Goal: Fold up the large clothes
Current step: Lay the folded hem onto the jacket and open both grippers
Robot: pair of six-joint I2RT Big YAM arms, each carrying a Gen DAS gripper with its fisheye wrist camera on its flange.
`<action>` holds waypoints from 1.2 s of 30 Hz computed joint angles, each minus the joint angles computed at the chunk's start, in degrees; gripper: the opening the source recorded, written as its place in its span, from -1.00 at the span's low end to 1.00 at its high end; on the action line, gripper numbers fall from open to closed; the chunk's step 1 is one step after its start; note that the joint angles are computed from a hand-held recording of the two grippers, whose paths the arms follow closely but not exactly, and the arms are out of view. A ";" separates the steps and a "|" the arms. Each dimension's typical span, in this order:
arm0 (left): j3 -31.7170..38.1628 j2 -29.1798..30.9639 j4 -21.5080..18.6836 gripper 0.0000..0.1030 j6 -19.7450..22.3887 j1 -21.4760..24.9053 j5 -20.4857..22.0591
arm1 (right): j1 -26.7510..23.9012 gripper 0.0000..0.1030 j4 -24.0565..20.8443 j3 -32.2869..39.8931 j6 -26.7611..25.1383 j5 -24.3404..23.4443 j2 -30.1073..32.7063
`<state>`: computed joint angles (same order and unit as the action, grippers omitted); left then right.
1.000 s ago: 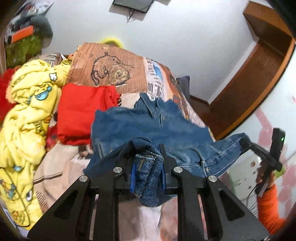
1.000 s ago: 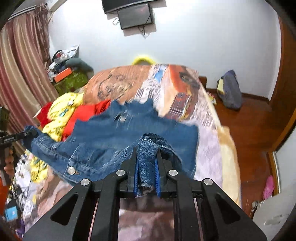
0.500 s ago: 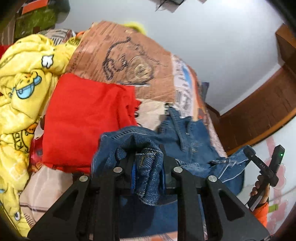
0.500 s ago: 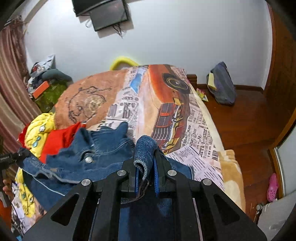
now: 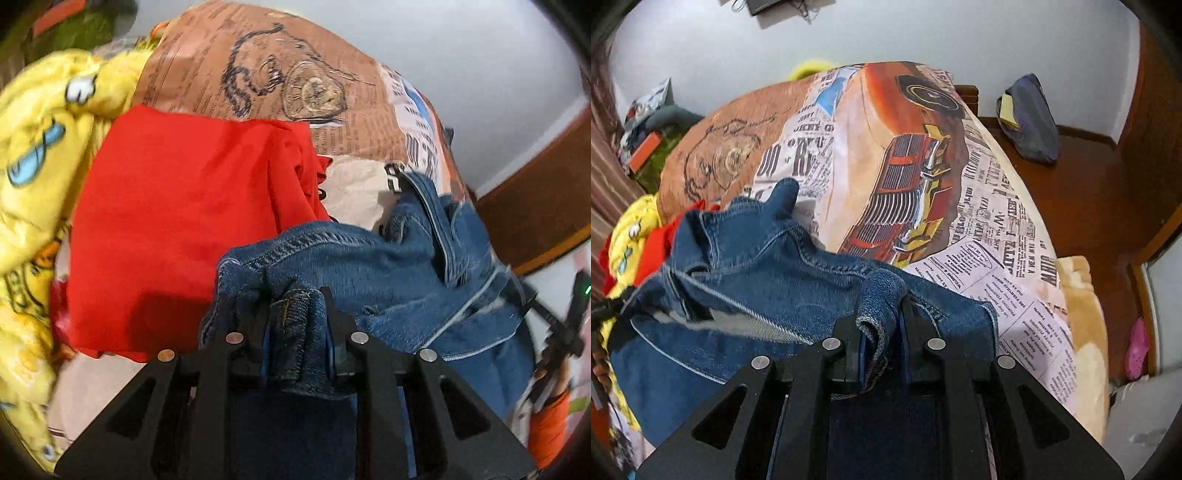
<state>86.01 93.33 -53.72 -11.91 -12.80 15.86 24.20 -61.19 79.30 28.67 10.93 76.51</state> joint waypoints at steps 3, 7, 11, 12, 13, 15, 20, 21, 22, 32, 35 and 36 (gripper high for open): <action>0.56 -1.63 -2.35 -0.43 3.25 -0.96 -2.49 | 1.63 -0.63 -3.69 1.99 -0.89 1.80 0.07; -1.62 -6.93 -0.40 -0.07 5.22 -1.82 -5.91 | 3.81 -0.45 -7.41 4.02 -1.61 3.61 -0.50; -4.33 -12.34 1.90 0.17 7.88 -2.78 -7.97 | 7.14 -0.15 -7.08 3.94 -1.49 6.26 -3.32; -5.19 -13.75 2.14 0.20 9.49 -3.31 -8.34 | 7.96 -0.10 -6.81 3.83 -1.55 7.02 -3.91; -5.98 -14.92 2.02 0.26 11.15 -3.96 -8.50 | 9.25 -0.09 -6.52 3.62 -1.79 8.25 -4.75; -6.87 -15.95 1.06 0.30 13.63 -5.59 -9.23 | 11.45 -0.05 -6.65 3.47 -2.22 9.44 -5.63; -9.21 -16.06 -1.82 0.31 16.83 -9.60 -9.87 | 15.98 -0.05 -8.02 2.21 -1.68 8.98 -5.57; -9.64 -15.60 -1.98 0.31 16.70 -10.26 -10.38 | 16.55 -0.05 -8.21 1.85 -1.49 8.62 -5.26; -10.04 -14.97 -2.04 0.31 16.31 -10.82 -10.91 | 17.06 -0.05 -8.26 1.36 -1.35 8.20 -4.82; -9.25 -7.70 -0.06 0.70 12.44 -8.91 -8.61 | 14.15 -0.05 -7.07 1.86 -0.36 -0.54 2.10; -6.37 -4.71 -0.41 0.72 13.14 -8.38 -11.40 | 11.54 -0.05 -5.90 3.19 -0.34 -3.83 4.35; -5.13 -3.65 -0.72 0.72 13.66 -8.23 -13.11 | 10.57 -0.05 -6.05 3.90 -0.21 -4.66 5.11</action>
